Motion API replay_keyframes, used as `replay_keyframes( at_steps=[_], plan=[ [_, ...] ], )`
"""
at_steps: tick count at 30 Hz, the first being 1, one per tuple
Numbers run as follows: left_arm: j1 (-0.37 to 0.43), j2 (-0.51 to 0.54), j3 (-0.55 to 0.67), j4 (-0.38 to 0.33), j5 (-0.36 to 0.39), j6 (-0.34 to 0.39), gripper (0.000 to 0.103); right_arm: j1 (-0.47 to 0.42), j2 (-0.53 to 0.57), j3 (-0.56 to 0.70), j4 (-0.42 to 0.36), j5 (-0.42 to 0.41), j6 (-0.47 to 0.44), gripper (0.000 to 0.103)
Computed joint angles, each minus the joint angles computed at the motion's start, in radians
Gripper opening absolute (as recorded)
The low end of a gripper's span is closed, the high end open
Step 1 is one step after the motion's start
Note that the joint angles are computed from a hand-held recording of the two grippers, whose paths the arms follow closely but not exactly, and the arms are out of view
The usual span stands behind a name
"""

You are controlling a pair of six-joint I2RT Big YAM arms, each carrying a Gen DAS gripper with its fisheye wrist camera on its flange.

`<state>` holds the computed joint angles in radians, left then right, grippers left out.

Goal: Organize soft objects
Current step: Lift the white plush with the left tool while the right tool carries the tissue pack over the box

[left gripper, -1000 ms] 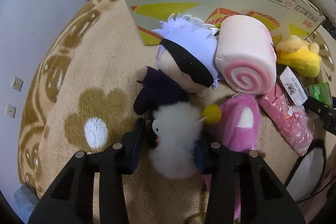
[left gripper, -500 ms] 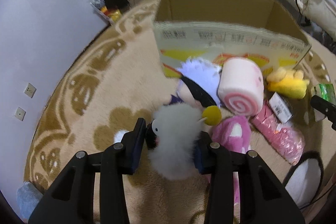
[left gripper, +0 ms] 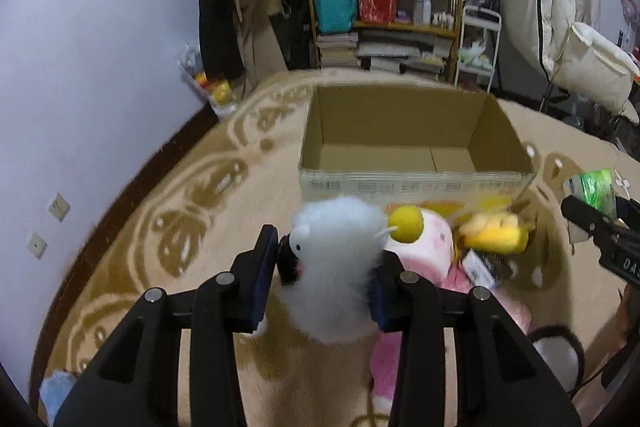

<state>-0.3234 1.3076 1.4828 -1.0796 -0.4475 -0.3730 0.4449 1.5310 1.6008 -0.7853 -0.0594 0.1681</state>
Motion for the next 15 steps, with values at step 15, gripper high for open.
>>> replay_keyframes(
  at_steps=[15],
  plan=[
    [0.047, 0.130, 0.153, 0.084, -0.059, 0.135, 0.039, 0.028, 0.125, 0.187, 0.003, -0.008, -0.067, 0.080]
  ],
)
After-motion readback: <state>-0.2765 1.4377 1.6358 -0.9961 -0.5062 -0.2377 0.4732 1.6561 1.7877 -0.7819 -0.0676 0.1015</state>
